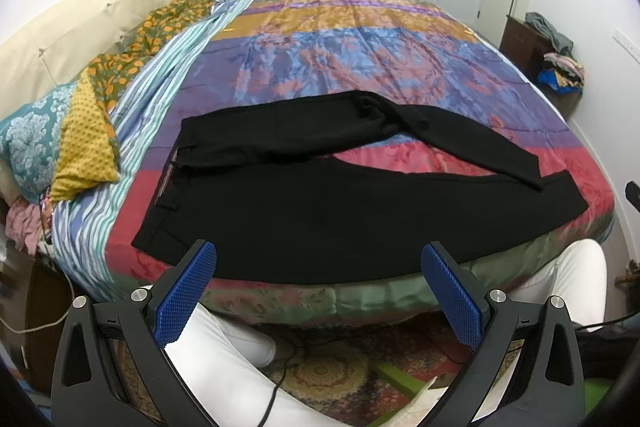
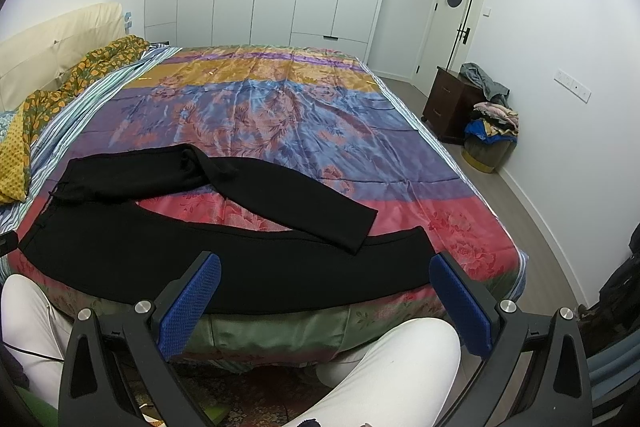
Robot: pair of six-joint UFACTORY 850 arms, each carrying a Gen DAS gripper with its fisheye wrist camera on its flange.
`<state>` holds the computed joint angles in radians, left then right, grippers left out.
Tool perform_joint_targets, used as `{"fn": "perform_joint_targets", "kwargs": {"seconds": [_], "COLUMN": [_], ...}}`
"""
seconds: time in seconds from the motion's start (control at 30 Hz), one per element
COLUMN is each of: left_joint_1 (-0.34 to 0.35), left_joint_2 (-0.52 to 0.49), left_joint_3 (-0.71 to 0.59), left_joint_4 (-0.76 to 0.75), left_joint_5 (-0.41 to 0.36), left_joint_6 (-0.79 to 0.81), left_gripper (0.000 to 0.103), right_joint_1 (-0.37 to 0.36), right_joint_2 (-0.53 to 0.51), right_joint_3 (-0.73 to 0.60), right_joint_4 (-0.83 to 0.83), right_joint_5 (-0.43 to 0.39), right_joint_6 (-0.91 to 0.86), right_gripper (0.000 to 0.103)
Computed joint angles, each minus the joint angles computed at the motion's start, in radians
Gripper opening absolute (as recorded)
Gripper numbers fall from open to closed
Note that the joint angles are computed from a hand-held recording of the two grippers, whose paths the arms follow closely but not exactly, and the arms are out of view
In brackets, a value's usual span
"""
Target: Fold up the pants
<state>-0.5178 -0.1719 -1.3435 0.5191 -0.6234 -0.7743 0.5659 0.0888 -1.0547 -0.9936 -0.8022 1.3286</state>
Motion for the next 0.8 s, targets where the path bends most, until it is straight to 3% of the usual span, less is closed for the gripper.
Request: {"fn": "perform_joint_targets", "kwargs": {"seconds": [0.8], "left_joint_1": [-0.003], "left_joint_2": [-0.002], "left_joint_3": [0.002], "left_joint_4": [0.000], "left_joint_5": [0.001], "left_joint_6": [-0.003], "left_gripper": [0.102], "right_joint_1": [0.010], "right_joint_2": [-0.006], "right_joint_3": [0.009], "right_joint_4": [-0.002], "right_joint_5": [0.006], "right_joint_6": [0.018], "right_gripper": [0.103]}}
